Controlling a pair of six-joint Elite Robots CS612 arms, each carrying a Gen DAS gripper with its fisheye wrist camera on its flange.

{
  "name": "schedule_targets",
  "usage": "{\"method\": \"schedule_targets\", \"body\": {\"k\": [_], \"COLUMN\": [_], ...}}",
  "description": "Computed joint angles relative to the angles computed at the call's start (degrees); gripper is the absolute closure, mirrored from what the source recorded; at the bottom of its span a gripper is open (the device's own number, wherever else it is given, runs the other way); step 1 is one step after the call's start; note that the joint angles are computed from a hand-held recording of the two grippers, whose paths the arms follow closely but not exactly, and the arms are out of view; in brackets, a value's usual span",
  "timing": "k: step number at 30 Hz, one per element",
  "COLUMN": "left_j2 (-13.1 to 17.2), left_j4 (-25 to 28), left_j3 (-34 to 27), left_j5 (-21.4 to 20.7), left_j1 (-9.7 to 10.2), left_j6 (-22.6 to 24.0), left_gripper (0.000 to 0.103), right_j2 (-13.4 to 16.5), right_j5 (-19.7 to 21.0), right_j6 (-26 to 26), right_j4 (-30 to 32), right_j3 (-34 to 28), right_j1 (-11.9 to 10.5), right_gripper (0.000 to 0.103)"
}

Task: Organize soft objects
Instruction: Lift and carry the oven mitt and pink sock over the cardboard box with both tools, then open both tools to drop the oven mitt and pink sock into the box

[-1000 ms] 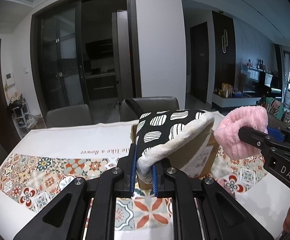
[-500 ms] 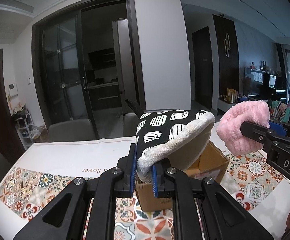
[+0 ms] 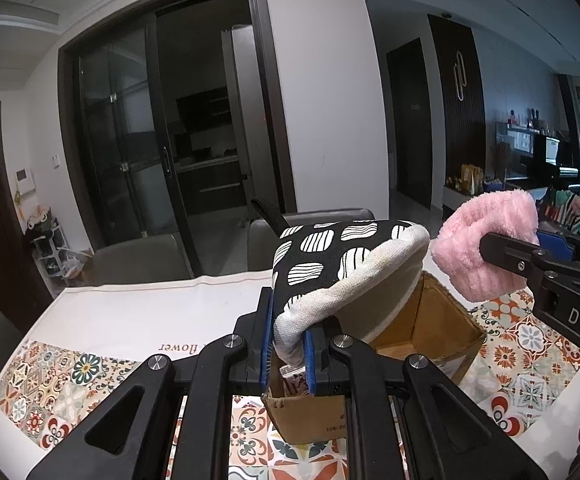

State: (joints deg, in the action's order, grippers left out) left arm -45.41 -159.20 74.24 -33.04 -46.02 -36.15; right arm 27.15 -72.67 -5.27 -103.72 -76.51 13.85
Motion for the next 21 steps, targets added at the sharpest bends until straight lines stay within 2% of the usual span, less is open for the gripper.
{"method": "schedule_targets", "body": {"k": [7,21], "left_j2": [1.8,5.5], "left_j4": [4.4,12.3], "left_j3": [-2.7,-8.0], "left_j5": [-3.0,-10.5], "left_j1": [1.39,3.74], "left_j6": [-1.3,-2.2], "left_gripper": [0.089,0.088], "right_j2": [-1.3,-2.7], "right_j5": [0.1,-0.6], "right_j6": [-1.3,-3.4], "right_j4": [-0.1,3.6], "right_j3": [4.1,9.7], "right_j1": [0.1,0.0], "right_gripper": [0.075,0.075]}}
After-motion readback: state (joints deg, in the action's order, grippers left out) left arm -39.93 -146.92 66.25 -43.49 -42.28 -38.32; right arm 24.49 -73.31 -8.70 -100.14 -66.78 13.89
